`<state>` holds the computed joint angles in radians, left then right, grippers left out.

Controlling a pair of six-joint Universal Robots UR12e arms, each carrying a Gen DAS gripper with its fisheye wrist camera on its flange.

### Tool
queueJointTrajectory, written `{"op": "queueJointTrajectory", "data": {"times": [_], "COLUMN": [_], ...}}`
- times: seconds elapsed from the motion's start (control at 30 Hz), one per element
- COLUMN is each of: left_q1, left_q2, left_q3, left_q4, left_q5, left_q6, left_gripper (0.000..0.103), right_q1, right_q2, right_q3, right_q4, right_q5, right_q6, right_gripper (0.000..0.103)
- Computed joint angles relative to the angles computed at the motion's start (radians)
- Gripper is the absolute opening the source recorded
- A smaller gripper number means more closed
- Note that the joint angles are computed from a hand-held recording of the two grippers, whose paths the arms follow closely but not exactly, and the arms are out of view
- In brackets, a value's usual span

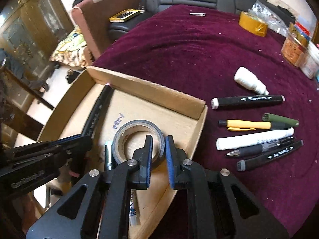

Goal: Organize rigid objects
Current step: 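Place the black marker in the tray with the left tool while the right tool places the tape roll there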

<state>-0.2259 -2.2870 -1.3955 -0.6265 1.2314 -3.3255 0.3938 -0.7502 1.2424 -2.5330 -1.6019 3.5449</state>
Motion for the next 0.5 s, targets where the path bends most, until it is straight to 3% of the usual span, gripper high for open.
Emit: {"op": "queueJointTrajectory", "data": {"times": [0.1, 0.17, 0.23, 0.37, 0.43, 0.5], "left_q1": [0.007, 0.009, 0.007, -0.009, -0.022, -0.038], "left_q2": [0.002, 0.012, 0.033, 0.083, 0.103, 0.115], "left_q3": [-0.002, -0.016, -0.044, -0.117, -0.149, -0.172], "left_q4": [-0.011, 0.010, 0.042, 0.147, 0.206, 0.257], "left_q5": [-0.024, -0.032, -0.035, -0.038, -0.050, -0.066], "left_q6": [-0.020, -0.034, -0.030, -0.012, 0.001, 0.016], "left_gripper": [0.026, 0.039, 0.041, 0.044, 0.054, 0.056], "right_q1": [-0.013, -0.025, -0.040, -0.085, -0.109, -0.126], "right_q2": [-0.025, -0.053, -0.093, -0.172, -0.207, -0.229], "right_q3": [0.042, 0.092, 0.166, 0.329, 0.403, 0.449], "right_q4": [-0.047, -0.106, -0.203, -0.409, -0.486, -0.520], "right_q5": [0.062, 0.120, 0.177, 0.283, 0.296, 0.293], "right_q6": [-0.007, 0.002, 0.013, 0.058, 0.082, 0.067], "right_gripper": [0.016, 0.034, 0.039, 0.042, 0.042, 0.042]}}
